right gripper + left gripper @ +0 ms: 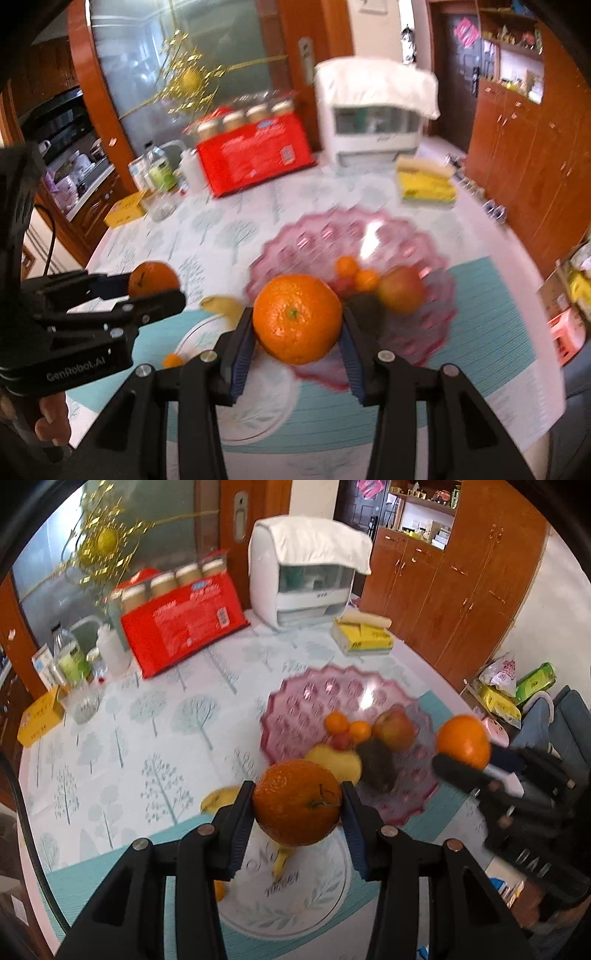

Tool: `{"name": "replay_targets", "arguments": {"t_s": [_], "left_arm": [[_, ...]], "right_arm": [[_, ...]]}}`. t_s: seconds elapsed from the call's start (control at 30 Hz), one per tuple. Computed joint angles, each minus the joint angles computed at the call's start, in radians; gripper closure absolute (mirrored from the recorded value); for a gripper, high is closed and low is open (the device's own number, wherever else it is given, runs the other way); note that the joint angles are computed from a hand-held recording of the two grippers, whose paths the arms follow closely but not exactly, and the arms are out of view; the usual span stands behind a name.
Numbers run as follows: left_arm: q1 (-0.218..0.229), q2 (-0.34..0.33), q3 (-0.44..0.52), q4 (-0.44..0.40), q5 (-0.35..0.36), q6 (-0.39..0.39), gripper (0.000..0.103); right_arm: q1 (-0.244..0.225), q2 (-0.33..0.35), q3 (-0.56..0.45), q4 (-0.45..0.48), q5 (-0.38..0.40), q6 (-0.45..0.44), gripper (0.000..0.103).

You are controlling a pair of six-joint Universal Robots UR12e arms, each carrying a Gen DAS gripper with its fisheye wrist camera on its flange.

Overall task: Organize fruits
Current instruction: 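Carry both tangerines in the grippers over the pink bowl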

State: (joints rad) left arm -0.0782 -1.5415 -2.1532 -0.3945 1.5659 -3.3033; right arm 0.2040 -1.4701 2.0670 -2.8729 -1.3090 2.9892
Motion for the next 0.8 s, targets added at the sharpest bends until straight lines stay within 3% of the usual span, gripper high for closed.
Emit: {"name": "replay_targets", "arguments": {"t_s": [0.37, 0.53, 0.8], "left_arm": [[-0.069, -0.111, 0.178, 0.049, 0.161, 0.007, 0.059], [-0.068, -0.190, 0.251, 0.014, 0.202, -0.028, 0.059], [-0.052, -0.305, 0.306, -0.088, 0.184, -0.086, 0.059]], "right_arm": [[-0.062, 0.069, -0.144, -0.040, -0.036, -0.124, 0.059], [-0.070, 0.141, -0.217, 0.025, -0.020, -0.154, 0.059], [-0.060, 0.240, -0.282, 0.163, 0.009, -0.190, 0.059]]}}
